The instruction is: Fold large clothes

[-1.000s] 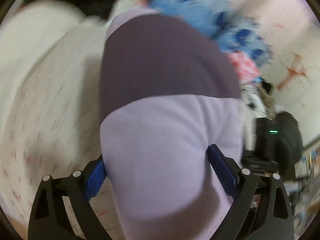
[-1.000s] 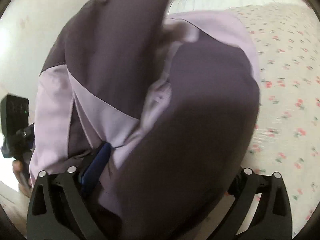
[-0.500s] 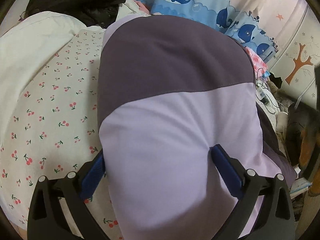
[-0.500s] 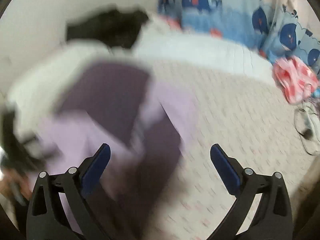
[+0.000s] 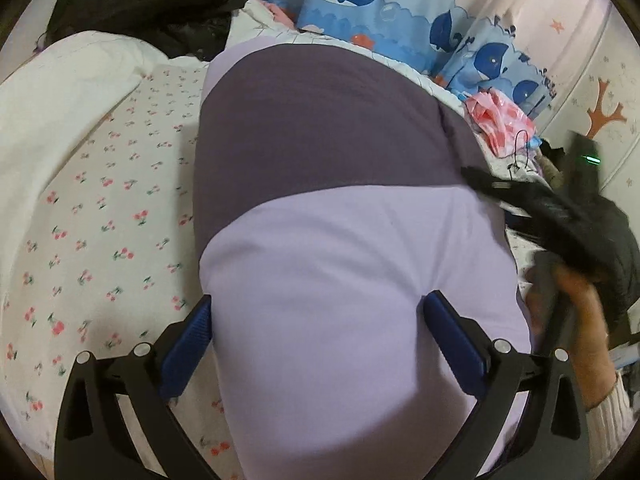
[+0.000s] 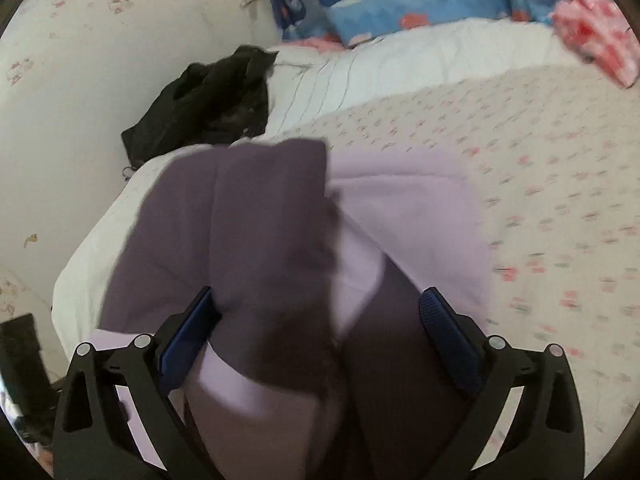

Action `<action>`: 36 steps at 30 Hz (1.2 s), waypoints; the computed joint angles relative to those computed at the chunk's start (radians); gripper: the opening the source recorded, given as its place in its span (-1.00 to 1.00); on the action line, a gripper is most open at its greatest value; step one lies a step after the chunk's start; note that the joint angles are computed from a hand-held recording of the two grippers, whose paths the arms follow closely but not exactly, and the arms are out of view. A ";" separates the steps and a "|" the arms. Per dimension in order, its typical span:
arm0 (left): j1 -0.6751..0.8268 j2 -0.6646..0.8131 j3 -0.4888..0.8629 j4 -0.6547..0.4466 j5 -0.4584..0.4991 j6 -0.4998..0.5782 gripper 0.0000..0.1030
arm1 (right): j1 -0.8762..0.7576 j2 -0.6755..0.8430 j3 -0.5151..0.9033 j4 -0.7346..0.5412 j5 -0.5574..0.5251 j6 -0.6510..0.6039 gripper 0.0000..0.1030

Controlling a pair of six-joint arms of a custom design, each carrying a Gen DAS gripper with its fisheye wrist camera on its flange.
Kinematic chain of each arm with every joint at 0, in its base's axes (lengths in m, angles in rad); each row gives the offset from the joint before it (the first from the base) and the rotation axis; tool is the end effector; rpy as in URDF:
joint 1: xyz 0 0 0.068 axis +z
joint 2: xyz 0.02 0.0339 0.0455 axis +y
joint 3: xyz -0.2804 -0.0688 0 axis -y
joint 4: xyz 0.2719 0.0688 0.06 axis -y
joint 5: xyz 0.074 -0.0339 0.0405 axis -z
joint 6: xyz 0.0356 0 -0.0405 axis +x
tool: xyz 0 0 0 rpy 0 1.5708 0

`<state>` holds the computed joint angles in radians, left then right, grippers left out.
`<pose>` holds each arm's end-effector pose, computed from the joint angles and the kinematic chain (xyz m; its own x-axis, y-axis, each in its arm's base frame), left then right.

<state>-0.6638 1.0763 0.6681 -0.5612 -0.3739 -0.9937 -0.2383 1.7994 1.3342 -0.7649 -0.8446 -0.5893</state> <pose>0.1820 -0.1259 0.2191 -0.6986 -0.4440 -0.5611 -0.3202 0.8953 -0.3099 0.3815 -0.0653 0.2262 -0.7136 -0.2064 -0.6695 -0.5806 0.7091 0.4002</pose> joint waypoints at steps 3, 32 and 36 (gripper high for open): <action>-0.044 -0.018 -0.005 -0.031 -0.052 -0.020 0.90 | -0.117 -0.245 -0.234 0.068 0.000 -0.113 0.87; -0.276 0.135 0.180 -0.205 -0.275 -0.012 0.89 | 0.025 0.090 -0.103 0.240 0.036 0.324 0.87; -0.263 0.169 0.206 -0.236 -0.287 -0.031 0.89 | 0.038 0.109 0.064 0.004 0.069 0.211 0.88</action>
<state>-0.9271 1.2452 0.8742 -0.7971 -0.6612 -1.0249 -0.2006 1.9081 1.3985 -0.7610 -0.7751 -0.3779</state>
